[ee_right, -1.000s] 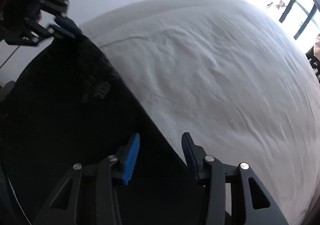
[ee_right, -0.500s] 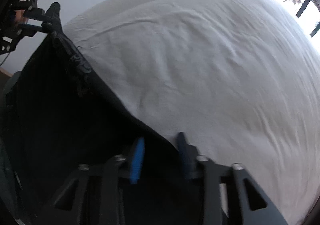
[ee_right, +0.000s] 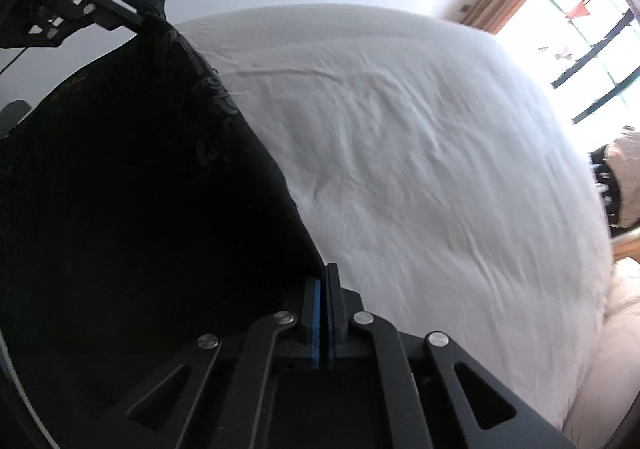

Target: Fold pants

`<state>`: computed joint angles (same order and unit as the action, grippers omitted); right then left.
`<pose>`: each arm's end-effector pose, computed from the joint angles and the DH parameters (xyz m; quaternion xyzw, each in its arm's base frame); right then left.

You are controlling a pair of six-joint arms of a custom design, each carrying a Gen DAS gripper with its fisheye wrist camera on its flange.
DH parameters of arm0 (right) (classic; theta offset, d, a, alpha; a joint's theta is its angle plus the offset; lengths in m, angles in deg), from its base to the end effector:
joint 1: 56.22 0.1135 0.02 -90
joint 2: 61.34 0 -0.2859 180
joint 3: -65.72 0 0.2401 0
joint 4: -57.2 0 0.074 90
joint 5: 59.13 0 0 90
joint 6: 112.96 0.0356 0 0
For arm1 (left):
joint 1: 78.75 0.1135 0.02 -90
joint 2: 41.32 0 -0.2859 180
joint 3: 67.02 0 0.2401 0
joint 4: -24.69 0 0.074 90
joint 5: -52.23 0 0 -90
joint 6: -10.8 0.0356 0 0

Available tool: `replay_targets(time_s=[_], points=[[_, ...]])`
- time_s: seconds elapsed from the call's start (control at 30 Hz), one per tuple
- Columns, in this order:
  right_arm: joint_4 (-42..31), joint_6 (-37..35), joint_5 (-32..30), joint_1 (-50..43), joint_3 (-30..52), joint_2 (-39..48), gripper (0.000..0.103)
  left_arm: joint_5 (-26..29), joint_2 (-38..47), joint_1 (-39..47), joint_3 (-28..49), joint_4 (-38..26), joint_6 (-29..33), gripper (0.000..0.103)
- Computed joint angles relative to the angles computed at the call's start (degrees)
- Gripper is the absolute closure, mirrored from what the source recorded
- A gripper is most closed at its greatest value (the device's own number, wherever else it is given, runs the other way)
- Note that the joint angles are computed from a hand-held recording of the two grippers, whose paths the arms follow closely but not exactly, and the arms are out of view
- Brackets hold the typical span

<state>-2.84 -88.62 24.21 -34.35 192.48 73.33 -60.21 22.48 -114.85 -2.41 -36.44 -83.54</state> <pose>0.4624 0.1900 0.1824 -0.6858 0.7000 -0.0183 0.1984 0.1589 -0.0991 0.2805 0.2115 0.9256 0.0897 0.3008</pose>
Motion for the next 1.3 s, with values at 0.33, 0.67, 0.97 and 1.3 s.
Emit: replay_targets(time_s=[0.33,0.67,0.97,1.3], points=[[18.44,4.3,-2.92,0.88,-32.71,-17.74,0.101,-7.34,-0.97,-25.76,1.28,-11.93,-26.45,0.097],[26.16,10.91,-10.09,0.09,-49.37,-25.59,0.1,-9.57,4.42,-46.28,3.04,-18.39,-48.49,0.097],[25.71,1.42,-7.49,-0.18,-61.85,-35.59,0.1,-6.62,9.77,-57.33,1.17,-18.27,-60.45,0.097],[29.52,-8.16,-1.56,0.31,-76.22,-43.5,0.1,-2.52,19.47,-66.02,0.72,-11.64,-64.74,0.097]])
